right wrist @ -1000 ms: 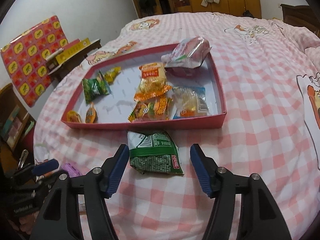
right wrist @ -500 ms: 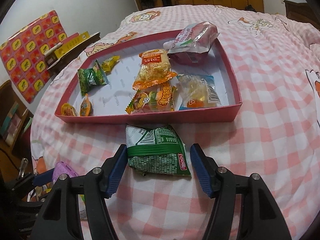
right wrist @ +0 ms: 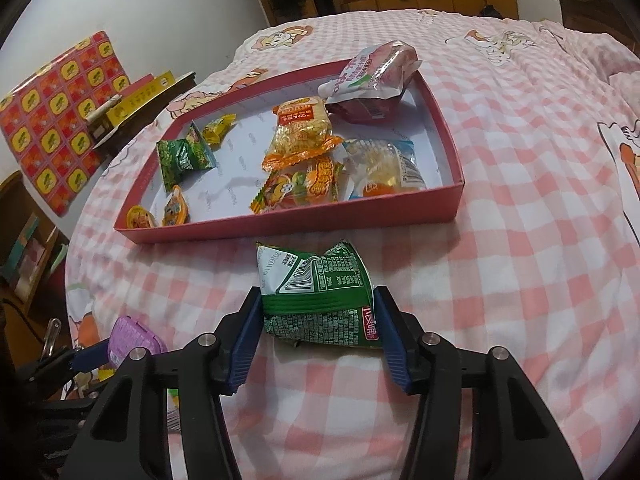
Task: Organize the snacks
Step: 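Grasp the purple mint tin with the left tool while the right holds the green snack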
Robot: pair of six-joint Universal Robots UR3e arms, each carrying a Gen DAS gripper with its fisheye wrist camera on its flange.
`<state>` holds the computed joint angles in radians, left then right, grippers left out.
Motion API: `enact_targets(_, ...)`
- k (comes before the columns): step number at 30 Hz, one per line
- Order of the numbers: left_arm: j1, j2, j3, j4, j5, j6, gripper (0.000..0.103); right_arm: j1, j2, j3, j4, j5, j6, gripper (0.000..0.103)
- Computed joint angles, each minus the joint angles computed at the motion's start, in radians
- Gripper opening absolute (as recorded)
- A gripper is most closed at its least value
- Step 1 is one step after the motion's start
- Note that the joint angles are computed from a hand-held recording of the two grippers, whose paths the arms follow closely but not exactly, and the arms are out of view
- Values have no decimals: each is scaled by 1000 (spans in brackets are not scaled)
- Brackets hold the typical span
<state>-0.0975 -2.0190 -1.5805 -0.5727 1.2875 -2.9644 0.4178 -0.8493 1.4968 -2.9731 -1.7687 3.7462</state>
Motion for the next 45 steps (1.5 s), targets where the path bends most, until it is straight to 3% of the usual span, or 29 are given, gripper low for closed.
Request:
enact_targets(7,-41,-51,28,58,70,-12,64,17,-8,29,-26,-2,3,55)
enact_targets(15,-51,-60,21,93,84,-19,65,11,2,49,-69,15,7,55)
enact_targets(35,-14,-37,42,24,24,-42,64,-2,-4,104,-160,44,15,55)
enact_targets(45,-1,11,-5,89,11,-42,64,2,-31,176,-264,78,13,55)
